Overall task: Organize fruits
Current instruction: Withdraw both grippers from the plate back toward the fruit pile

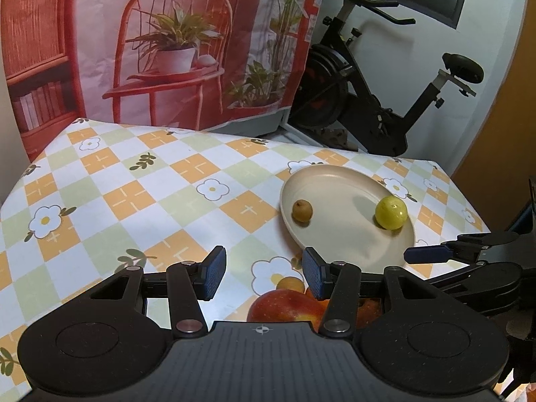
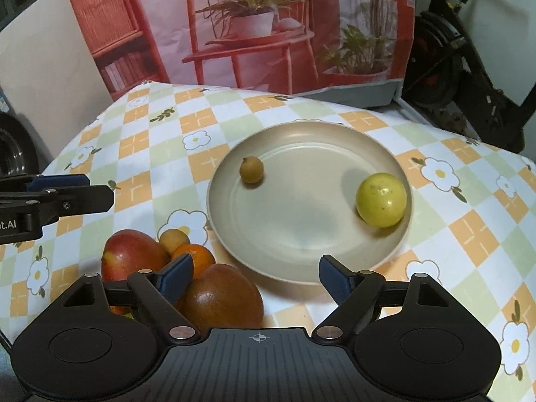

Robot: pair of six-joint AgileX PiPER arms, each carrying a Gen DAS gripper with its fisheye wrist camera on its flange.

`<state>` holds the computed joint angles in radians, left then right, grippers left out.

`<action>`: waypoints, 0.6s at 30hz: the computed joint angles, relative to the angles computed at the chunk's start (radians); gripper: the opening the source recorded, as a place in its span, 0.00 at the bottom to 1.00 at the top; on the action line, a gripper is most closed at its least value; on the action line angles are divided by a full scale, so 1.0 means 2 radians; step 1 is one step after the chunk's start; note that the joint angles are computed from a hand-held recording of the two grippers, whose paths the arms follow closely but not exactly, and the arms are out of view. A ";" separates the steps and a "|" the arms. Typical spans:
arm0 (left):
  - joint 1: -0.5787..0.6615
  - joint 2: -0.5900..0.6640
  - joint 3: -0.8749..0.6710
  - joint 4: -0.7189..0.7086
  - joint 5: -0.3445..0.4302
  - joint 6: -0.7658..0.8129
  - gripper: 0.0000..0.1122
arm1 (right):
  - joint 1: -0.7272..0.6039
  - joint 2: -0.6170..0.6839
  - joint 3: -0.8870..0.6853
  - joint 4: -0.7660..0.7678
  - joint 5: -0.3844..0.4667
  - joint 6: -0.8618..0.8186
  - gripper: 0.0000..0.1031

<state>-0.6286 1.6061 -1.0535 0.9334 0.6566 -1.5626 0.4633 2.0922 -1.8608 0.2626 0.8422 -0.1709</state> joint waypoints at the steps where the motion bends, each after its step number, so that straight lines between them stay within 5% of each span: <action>1: 0.001 0.000 0.000 -0.003 -0.002 0.003 0.47 | -0.003 -0.005 0.008 0.003 -0.005 -0.002 0.77; 18: 0.023 0.038 -0.040 -0.135 -0.092 0.152 0.42 | -0.065 -0.091 0.177 0.083 -0.093 -0.061 0.77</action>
